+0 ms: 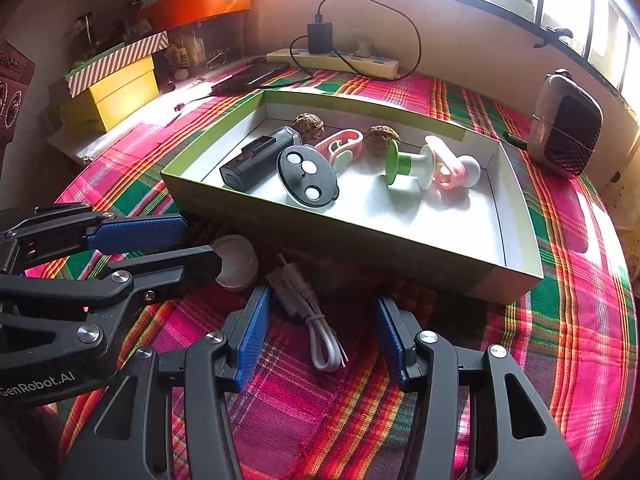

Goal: Organize objects
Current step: 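Close the right tool on the white cable while the left tool approaches the clear cup, then close the left tool on the clear round cup while the right tool holds the cable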

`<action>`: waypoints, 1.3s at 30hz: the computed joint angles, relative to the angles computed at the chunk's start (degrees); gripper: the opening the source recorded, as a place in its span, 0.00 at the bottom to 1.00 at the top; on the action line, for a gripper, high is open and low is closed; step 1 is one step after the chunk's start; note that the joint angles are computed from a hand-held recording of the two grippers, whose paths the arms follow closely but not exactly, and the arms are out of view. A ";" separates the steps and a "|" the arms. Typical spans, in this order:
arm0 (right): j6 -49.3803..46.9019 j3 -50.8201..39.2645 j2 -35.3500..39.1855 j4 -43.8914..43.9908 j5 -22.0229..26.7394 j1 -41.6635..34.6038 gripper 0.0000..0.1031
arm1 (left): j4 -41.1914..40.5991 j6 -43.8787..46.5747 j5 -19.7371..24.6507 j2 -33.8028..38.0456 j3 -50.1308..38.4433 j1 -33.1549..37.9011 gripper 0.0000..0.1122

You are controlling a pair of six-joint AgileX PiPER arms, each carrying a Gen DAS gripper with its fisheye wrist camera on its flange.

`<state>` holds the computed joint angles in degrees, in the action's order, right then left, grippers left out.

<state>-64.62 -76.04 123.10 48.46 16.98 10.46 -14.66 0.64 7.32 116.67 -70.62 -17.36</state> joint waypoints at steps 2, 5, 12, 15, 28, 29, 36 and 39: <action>-0.65 -0.08 0.06 0.43 0.21 -0.11 0.50 | -0.11 -0.08 0.09 0.11 -0.13 0.07 0.29; -0.44 0.19 -0.09 0.60 -0.43 -0.27 0.41 | -0.50 0.43 0.08 0.17 -0.11 0.05 0.29; 0.56 -0.16 -0.07 0.92 -0.43 -1.65 0.20 | 3.74 -3.81 0.74 0.90 -1.08 -0.59 0.30; 0.36 0.11 -0.27 2.08 -0.34 -2.44 0.20 | 7.16 -6.87 1.26 1.28 -1.66 -1.03 0.30; -5.38 1.79 -1.27 10.45 1.78 -5.47 0.20 | 21.29 -20.02 4.47 4.03 -6.11 -2.83 0.30; -5.43 1.83 -1.31 10.54 1.76 -5.47 0.20 | 22.17 -20.81 4.76 4.25 -6.45 -2.94 0.30; -6.11 2.01 -1.27 11.10 1.95 -5.60 0.20 | 21.98 -21.44 5.17 5.02 -7.21 -2.75 0.30; -6.21 1.98 -1.23 11.15 2.01 -5.64 0.20 | 22.88 -22.54 5.00 5.17 -7.25 -2.80 0.30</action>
<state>-70.83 -74.07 121.87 59.61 19.00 4.82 8.23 -21.90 12.32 121.84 -77.87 -20.16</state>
